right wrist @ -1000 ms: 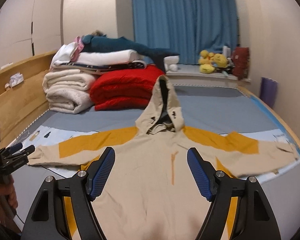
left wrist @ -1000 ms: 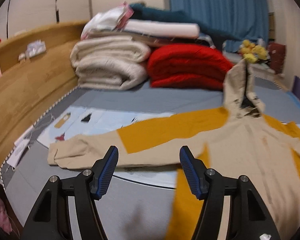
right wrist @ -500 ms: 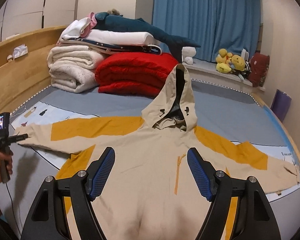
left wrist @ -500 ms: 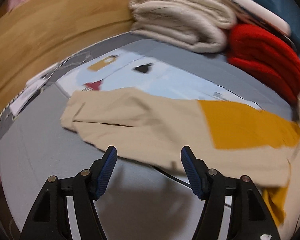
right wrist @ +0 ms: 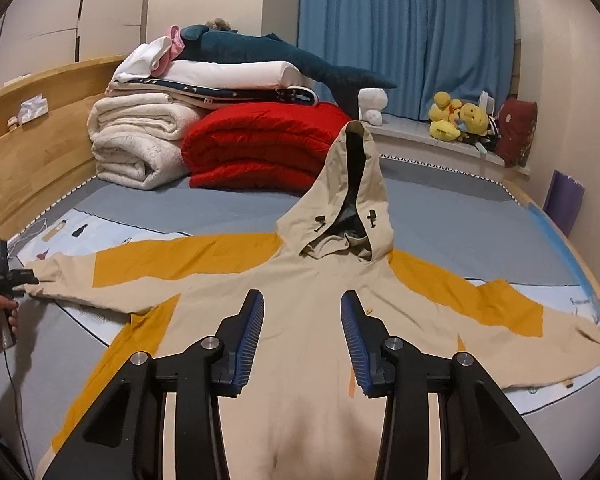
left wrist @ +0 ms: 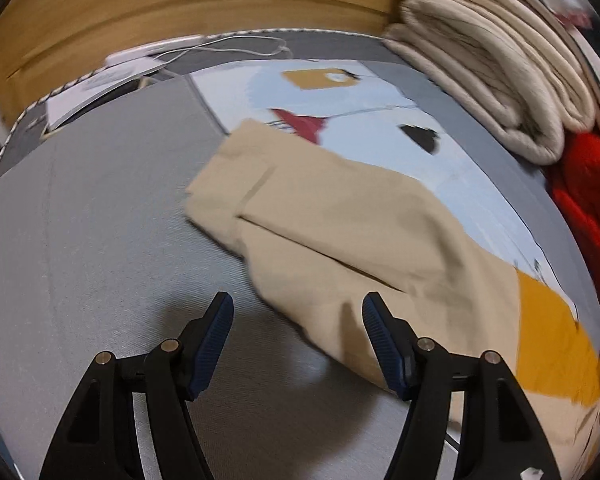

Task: Fold large clothes
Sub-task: 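Move the left tool to the jacket sleeve and grasp its cuff, then lift the sleeve with the left tool and fold it across the jacket body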

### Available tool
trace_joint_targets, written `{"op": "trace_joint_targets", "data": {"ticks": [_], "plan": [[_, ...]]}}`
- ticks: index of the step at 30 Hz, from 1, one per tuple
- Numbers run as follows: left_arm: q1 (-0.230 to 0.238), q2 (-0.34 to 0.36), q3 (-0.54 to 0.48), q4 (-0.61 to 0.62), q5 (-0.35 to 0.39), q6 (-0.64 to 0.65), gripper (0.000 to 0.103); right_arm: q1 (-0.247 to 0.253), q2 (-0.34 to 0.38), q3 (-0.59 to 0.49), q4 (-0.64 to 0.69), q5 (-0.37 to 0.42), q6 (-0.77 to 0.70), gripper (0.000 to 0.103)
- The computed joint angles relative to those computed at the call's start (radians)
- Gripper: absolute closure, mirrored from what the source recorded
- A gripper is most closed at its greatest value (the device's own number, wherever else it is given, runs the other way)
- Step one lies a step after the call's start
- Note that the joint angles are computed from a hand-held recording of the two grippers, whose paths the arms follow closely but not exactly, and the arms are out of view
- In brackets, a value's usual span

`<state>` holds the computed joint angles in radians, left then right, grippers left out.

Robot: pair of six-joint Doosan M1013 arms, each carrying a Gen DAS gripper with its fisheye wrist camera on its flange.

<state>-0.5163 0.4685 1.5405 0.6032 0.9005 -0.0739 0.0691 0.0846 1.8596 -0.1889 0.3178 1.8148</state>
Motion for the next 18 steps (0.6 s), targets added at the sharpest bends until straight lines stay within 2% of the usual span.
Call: {"op": "trace_joint_targets", "data": {"ticks": [3, 4, 5, 6, 7, 8, 9, 15, 17, 18], "plan": [[0.011, 0.003, 0.007, -0.011, -0.028, 0.008, 0.040, -0.003, 0.016, -0.009, 0.033, 0.025, -0.030, 0.061], [0.016, 0.001, 0.014, -0.017, -0.047, 0.005, 0.046, -0.005, 0.020, -0.012, 0.054, 0.035, -0.047, 0.061], [0.022, -0.003, 0.026, -0.031, -0.085, -0.007, 0.058, -0.008, 0.026, -0.016, 0.081, 0.047, -0.068, 0.060], [0.026, -0.006, 0.035, -0.041, -0.111, -0.020, 0.064, -0.013, 0.031, -0.020, 0.115, 0.060, -0.091, 0.056], [0.028, -0.007, 0.040, -0.039, -0.125, -0.032, 0.074, -0.018, 0.037, -0.025, 0.139, 0.076, -0.102, 0.052], [0.026, -0.008, 0.043, -0.025, -0.124, -0.051, 0.087, -0.022, 0.043, -0.030, 0.158, 0.092, -0.112, 0.040], [0.025, -0.009, 0.044, -0.013, -0.123, -0.058, 0.093, -0.026, 0.047, -0.032, 0.186, 0.102, -0.134, 0.036], [-0.009, -0.022, 0.017, 0.121, -0.085, -0.108, 0.102, -0.040, 0.057, -0.039, 0.256, 0.133, -0.191, 0.036], [-0.027, -0.026, -0.002, 0.164, -0.074, -0.099, 0.102, -0.039, 0.060, -0.045, 0.215, 0.149, -0.152, 0.037], [-0.040, -0.027, -0.017, 0.191, -0.070, -0.091, 0.103, -0.037, 0.061, -0.049, 0.190, 0.158, -0.128, 0.043]]}}
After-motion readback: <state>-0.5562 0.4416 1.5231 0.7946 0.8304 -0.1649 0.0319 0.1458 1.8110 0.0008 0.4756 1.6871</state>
